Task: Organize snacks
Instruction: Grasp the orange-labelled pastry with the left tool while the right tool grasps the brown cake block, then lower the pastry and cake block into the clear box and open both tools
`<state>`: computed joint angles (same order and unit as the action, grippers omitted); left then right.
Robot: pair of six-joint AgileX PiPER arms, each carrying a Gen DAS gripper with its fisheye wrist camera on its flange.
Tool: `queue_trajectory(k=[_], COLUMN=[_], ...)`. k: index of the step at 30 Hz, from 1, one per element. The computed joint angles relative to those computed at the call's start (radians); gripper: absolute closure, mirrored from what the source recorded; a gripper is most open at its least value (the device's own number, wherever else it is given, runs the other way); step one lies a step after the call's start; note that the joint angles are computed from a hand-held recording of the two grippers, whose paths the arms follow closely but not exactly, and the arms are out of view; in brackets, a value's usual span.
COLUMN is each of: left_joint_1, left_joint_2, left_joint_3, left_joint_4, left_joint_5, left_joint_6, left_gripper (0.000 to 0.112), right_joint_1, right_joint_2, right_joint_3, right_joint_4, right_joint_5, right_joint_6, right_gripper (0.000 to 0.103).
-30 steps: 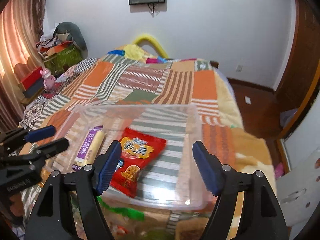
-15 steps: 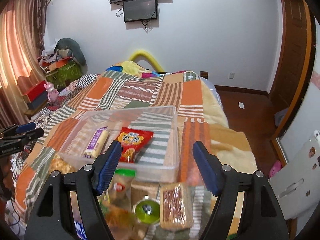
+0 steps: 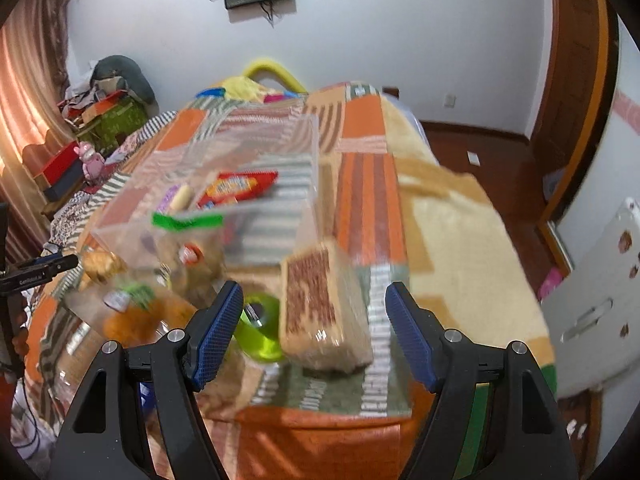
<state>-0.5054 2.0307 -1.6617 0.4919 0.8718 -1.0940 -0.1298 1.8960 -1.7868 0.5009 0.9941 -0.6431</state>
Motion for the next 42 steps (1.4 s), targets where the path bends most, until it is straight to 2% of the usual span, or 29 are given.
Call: queue_trajectory(k=[3, 6, 12, 14, 15, 20, 31, 37, 42], left_joint_1=[0.003, 0.017, 0.038, 0.034, 0.032, 0.026, -0.021, -0.051, -0.067], left_joint_2=[0.031, 0.064, 0.124, 0.131, 0.134, 0.117, 0.012, 0.004, 0.065], left_joint_3=[-0.014, -0.039, -0.084, -0.089, -0.095, -0.075, -0.073, -0.185, -0.369], left_joint_4=[-0.007, -0.025, -0.047, -0.022, -0.016, -0.014, 0.078, 0.111, 0.094], left_joint_5=[-0.004, -0.012, -0.026, -0.025, -0.018, -0.024, 0.021, 0.071, 0.12], left_joint_6=[0.013, 0.028, 0.045, 0.023, 0.019, 0.02, -0.04, -0.009, 0.075], left_gripper=[0.049, 0.052, 0.068, 0.076, 0.078, 0.078, 0.078, 0.078, 0.078], right_joint_1=[0.0, -0.009, -0.014, -0.012, -0.007, 0.013, -0.016, -0.023, -0.015], right_joint_2=[-0.005, 0.014, 0.024, 0.033, 0.036, -0.01, -0.037, -0.049, -0.038], right_joint_3=[0.036, 0.027, 0.033, 0.022, 0.021, 0.09, 0.045, -0.011, -0.079], right_joint_4=[-0.025, -0.019, 0.015, 0.015, 0.007, -0.018, 0.03, 0.062, 0.091], right_joint_5=[-0.038, -0.031, -0.025, -0.01, -0.01, -0.09, -0.054, -0.045, -0.04], right_joint_6=[0.016, 0.022, 0.001, 0.0, 0.002, -0.011, -0.021, -0.03, -0.028], right_gripper=[0.032, 0.034, 0.05, 0.062, 0.062, 0.066, 0.069, 0.069, 0.069])
